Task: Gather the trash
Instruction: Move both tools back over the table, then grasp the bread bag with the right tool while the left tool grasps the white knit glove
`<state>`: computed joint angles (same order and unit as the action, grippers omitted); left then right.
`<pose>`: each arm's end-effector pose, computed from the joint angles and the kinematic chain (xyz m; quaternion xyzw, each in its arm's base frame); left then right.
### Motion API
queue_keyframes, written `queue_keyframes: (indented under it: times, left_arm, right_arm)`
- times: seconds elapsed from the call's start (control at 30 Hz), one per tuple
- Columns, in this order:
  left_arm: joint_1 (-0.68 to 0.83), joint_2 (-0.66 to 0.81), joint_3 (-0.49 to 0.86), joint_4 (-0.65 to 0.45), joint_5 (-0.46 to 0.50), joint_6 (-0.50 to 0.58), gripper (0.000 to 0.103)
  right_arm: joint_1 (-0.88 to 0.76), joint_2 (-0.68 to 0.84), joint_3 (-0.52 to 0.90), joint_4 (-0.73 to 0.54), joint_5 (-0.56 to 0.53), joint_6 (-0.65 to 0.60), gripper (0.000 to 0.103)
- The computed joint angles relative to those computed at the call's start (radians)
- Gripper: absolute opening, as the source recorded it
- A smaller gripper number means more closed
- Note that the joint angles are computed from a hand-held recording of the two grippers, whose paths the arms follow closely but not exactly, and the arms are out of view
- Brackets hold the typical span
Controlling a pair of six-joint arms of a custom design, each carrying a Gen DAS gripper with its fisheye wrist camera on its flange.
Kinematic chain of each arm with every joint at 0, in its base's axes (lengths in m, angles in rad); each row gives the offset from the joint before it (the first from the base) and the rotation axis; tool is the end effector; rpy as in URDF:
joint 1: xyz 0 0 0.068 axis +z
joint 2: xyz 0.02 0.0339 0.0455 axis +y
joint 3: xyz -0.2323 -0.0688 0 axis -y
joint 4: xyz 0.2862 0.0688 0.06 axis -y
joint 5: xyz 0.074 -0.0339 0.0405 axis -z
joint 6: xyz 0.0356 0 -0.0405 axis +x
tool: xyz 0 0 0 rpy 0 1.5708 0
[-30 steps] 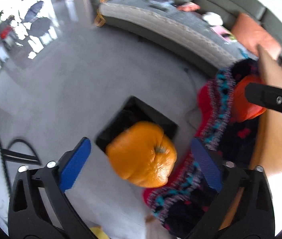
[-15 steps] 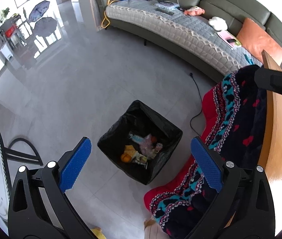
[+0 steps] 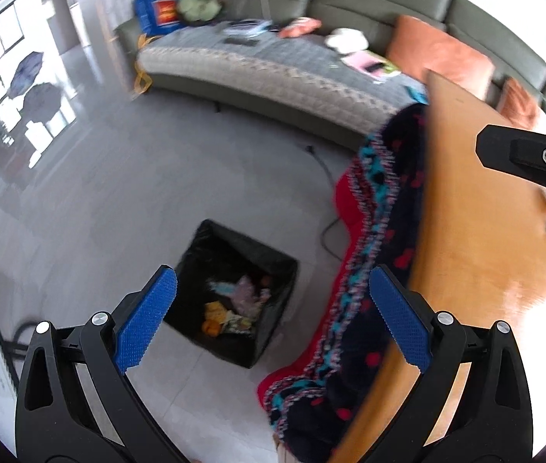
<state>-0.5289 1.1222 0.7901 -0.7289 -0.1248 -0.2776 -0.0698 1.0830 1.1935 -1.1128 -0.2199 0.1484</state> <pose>0.2291 -0.1287 0.1908 0.1054 0.9602 -0.0432 0.2551 0.2474 -0.0095 0.3183 0.0733 0.9518 0.1162 0.2744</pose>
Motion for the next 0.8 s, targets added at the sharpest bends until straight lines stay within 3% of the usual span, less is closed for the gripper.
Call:
queue_keyframes:
  times: [0.17,0.33,0.6,0.8]
  left_arm:
    - [-0.208,0.120,0.112,0.010,-0.039,-0.077,0.097]
    - [-0.385,0.267,0.248,0.016,-0.069,-0.125,0.097]
    - [-0.587,0.538,0.530,-0.008,-0.076,-0.162,0.097]
    - [-0.674,0.731,0.744,-0.026,-0.046,-0.153,0.097]
  right_arm:
    - [-0.284,-0.082,-0.025,-0.080,-0.087,-0.162,0.081]
    - [-0.615,-0.072,-0.011,-0.148,-0.179,-0.377,0.081]
    - [-1.074,0.093,0.075,-0.204,-0.281,-0.671,0.081]
    - [-1.269,0.244,0.161,-0.173,-0.251,-0.737,0.081]
